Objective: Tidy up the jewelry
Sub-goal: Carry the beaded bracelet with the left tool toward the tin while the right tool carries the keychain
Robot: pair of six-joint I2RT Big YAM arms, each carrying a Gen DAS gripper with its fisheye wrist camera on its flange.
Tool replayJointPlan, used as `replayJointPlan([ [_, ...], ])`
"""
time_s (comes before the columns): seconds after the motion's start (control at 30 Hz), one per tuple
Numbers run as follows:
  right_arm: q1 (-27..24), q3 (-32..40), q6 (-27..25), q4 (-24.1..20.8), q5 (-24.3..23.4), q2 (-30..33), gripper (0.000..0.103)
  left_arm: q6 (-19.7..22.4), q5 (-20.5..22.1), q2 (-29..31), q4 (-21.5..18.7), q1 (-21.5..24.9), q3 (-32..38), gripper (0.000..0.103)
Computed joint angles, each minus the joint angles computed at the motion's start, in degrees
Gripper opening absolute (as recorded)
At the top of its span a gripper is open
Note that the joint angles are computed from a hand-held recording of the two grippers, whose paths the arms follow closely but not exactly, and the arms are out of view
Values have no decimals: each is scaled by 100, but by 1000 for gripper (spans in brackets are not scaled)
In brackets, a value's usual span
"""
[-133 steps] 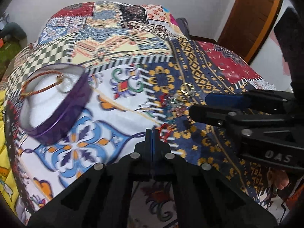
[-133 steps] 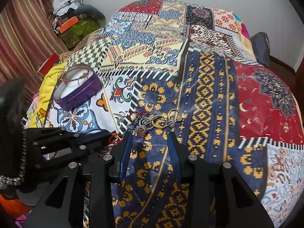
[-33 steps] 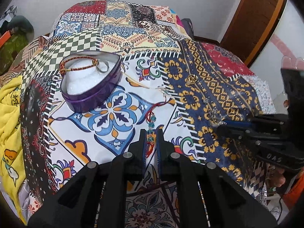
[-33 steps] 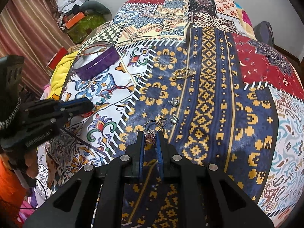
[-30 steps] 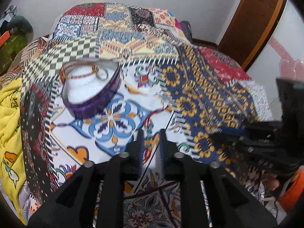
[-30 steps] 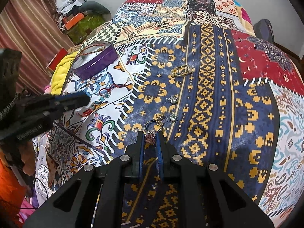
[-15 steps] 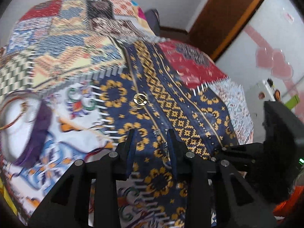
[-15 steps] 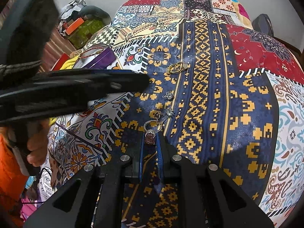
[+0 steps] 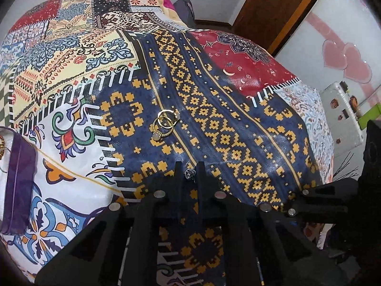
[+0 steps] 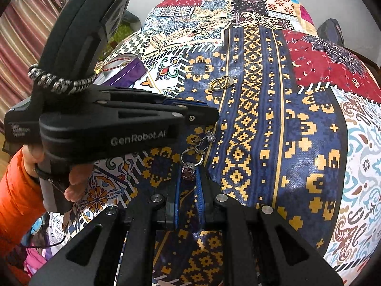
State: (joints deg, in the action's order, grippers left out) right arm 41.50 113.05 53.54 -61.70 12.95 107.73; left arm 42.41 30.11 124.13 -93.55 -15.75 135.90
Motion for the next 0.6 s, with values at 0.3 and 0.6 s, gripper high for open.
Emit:
replayJointPlan([
  [0.3,2,81,24,-123,91,43,10,-233,623,-218,-78,340,124,8],
  [0.6,-5,309,82,-284,162,176,10,-329,778,-671,314,600,-331,8],
])
